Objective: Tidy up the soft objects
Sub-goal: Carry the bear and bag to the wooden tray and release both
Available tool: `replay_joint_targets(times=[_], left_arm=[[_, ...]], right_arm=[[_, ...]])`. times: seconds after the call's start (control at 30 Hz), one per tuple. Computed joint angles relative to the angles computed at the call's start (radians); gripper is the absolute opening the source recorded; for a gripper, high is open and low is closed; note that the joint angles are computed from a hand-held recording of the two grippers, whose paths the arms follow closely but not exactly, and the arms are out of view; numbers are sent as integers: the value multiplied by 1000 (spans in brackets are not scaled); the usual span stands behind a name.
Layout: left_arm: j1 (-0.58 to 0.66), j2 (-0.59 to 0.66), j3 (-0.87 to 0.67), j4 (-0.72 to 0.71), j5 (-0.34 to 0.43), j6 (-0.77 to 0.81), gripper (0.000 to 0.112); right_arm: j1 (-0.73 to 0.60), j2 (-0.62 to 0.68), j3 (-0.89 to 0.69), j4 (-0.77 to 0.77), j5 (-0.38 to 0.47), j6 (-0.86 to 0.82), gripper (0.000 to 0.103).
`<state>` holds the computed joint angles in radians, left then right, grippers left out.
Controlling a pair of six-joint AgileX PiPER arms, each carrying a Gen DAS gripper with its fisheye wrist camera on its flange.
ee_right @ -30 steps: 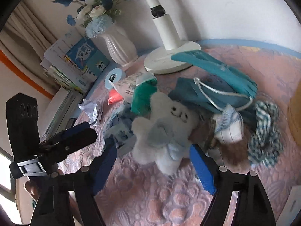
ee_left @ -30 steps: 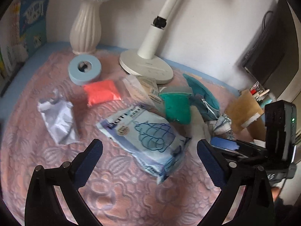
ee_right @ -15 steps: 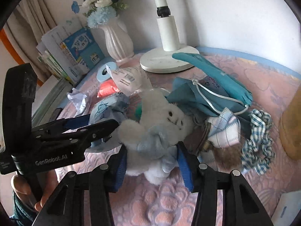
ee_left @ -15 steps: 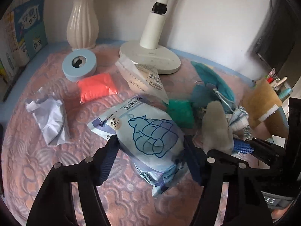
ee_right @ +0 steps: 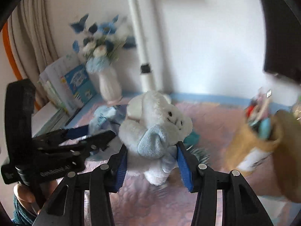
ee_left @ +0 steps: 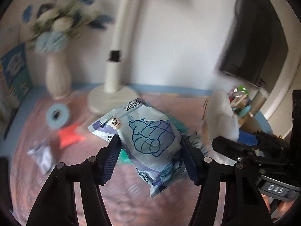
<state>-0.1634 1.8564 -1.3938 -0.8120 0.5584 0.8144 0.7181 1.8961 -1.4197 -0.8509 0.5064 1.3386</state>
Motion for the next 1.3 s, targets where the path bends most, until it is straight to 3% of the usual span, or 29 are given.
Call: replay_joint_targets(times=[0.13, 0.4, 0.53, 0.67, 0.83, 0.97, 1.07, 1.17, 1.23, 1.27, 1.3], left_arm=[[-87, 33, -86, 64, 5, -87, 60], [-210, 111, -307, 127, 42, -192, 60], [-270, 130, -361, 65, 52, -134, 60], [-352, 146, -388, 1, 71, -75, 60], [-498, 230, -507, 84, 112, -129, 60], [-583, 386, -720, 265, 168, -323, 60], [-589, 510, -894, 279, 263, -397, 60], [-604, 586, -1011, 343, 309, -457, 61], [-617, 627, -1071, 375, 329, -471, 68], [-627, 626, -1063, 402, 311, -483, 72], [-637, 610, -1029, 445, 277, -500, 82]], right_arm=[[-11, -80, 55, -120, 91, 94, 48], [-133, -383, 311, -295, 99, 326, 48], [-226, -525, 446, -288, 137, 362, 48], [-365, -612, 557, -228, 96, 345, 48], [-527, -593, 588, -61, 97, 206, 48], [-614, -537, 589, 52, 129, 131, 49], [-719, -536, 631, 149, 34, 26, 49], [-748, -515, 627, 182, 12, -32, 50], [-760, -515, 625, 201, -4, -59, 67], [-751, -511, 622, 190, -2, -43, 71], [-736, -510, 624, 160, 11, -12, 72]])
